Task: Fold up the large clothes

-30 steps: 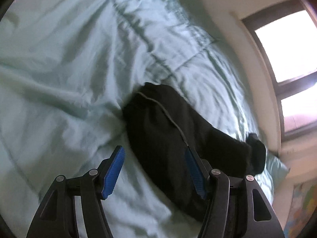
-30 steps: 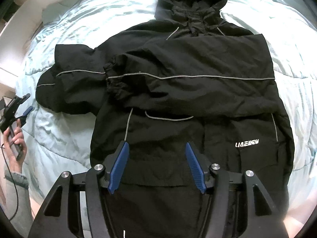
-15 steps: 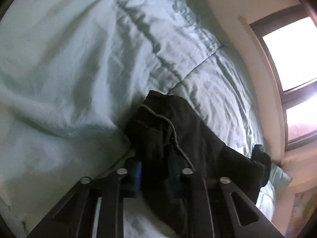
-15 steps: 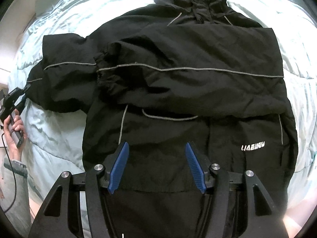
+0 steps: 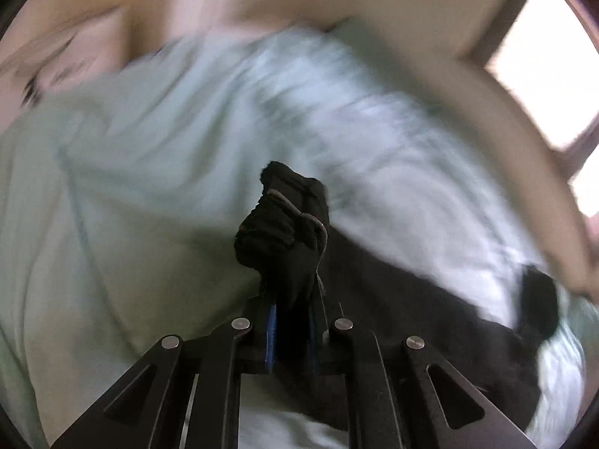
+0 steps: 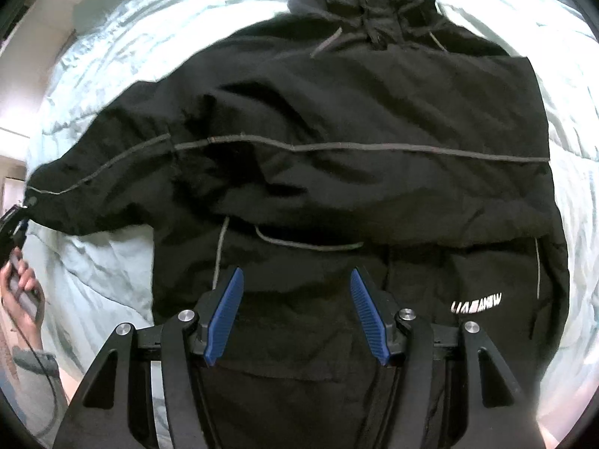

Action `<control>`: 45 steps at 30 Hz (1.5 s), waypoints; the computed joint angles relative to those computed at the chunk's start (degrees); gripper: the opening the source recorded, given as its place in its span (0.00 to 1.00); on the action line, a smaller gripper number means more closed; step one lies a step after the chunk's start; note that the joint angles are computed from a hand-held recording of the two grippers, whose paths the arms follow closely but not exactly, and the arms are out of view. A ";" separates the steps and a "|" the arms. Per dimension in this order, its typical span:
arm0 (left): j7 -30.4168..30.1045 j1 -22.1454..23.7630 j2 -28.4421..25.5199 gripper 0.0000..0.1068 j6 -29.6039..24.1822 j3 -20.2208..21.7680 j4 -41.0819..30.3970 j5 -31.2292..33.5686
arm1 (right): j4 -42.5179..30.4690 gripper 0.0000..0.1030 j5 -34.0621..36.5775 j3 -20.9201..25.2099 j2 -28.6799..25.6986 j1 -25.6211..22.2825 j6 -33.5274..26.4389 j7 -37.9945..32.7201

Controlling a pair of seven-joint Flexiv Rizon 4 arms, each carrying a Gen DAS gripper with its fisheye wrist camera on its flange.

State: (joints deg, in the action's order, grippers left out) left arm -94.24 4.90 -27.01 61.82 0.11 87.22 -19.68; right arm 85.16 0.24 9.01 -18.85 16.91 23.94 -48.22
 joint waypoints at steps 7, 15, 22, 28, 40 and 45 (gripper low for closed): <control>16.46 -2.74 4.28 0.11 1.77 -8.73 0.94 -7.15 | -1.21 0.60 0.61 -0.13 0.05 -1.56 2.58 -5.55; 19.26 -15.01 -3.17 0.15 -6.59 -11.28 -9.30 -4.67 | 1.24 0.60 3.25 -0.39 2.01 -4.02 3.08 -10.02; 15.54 -22.35 -16.04 0.22 -19.39 -11.24 -24.04 -1.70 | 5.05 0.60 4.54 -1.63 4.20 -6.70 4.32 -10.84; 13.39 -19.06 -21.85 0.35 -26.32 -16.37 -26.21 -11.05 | 5.40 0.60 6.34 -2.04 3.34 -8.45 5.42 -12.03; 18.85 -14.87 -9.30 0.47 -20.66 -14.42 -13.54 -17.64 | -4.52 0.65 8.55 -0.71 -6.32 -7.77 12.81 -16.93; 15.98 -13.13 -6.35 0.47 -20.38 -10.96 -10.57 -15.33 | -11.14 0.67 8.90 -0.59 -13.18 -7.09 11.68 -14.65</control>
